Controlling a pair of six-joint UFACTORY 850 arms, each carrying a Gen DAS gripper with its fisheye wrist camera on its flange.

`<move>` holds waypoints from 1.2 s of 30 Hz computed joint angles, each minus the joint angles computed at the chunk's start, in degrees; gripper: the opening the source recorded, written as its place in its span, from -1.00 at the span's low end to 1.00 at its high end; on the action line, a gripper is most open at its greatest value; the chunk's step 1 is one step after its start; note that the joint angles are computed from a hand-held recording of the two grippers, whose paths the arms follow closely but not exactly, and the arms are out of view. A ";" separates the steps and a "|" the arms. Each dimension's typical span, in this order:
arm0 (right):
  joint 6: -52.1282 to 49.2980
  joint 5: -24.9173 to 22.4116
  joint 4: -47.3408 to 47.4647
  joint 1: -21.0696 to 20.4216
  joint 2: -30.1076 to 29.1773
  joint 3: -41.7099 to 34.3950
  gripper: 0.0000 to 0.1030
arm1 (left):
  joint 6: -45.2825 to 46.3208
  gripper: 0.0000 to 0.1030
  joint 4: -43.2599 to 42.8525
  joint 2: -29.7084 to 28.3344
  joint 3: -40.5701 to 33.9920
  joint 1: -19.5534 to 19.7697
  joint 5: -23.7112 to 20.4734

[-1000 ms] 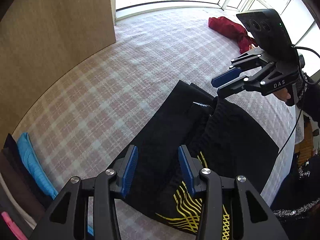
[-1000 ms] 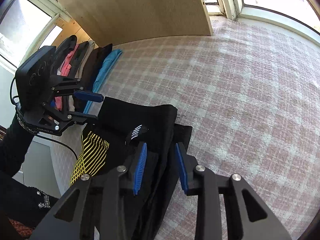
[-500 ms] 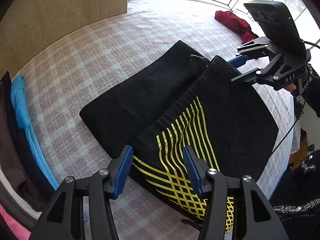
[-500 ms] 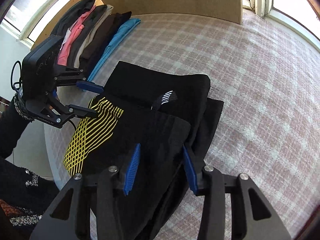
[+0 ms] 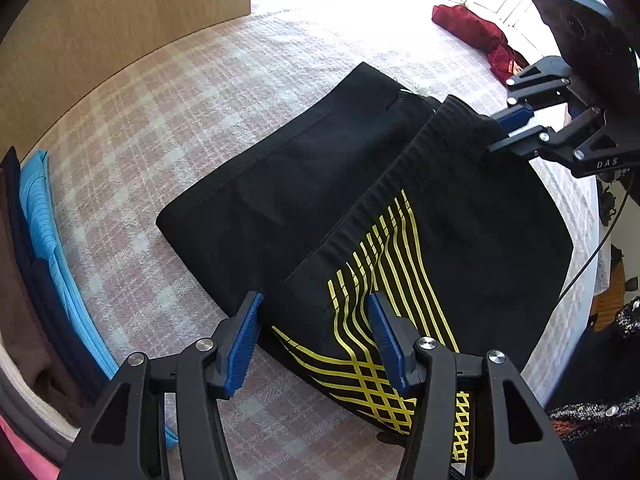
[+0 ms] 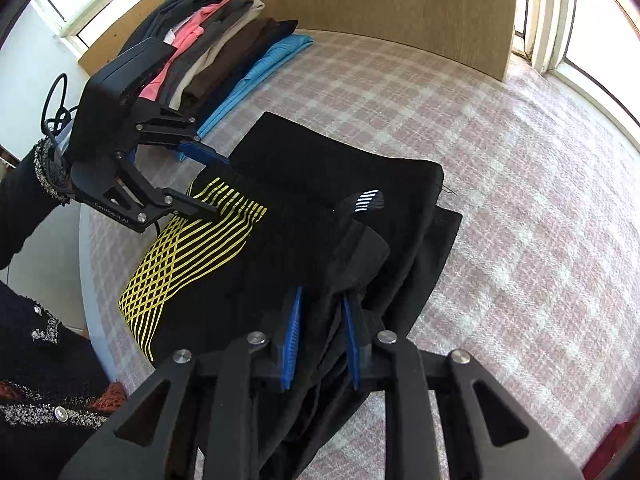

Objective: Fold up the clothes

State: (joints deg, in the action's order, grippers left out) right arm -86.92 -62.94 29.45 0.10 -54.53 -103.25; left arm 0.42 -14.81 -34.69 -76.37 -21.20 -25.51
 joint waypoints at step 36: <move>2.10 -7.42 4.33 -7.76 3.60 1.31 -0.33 | -48.81 -0.05 44.60 16.81 11.91 0.00 2.31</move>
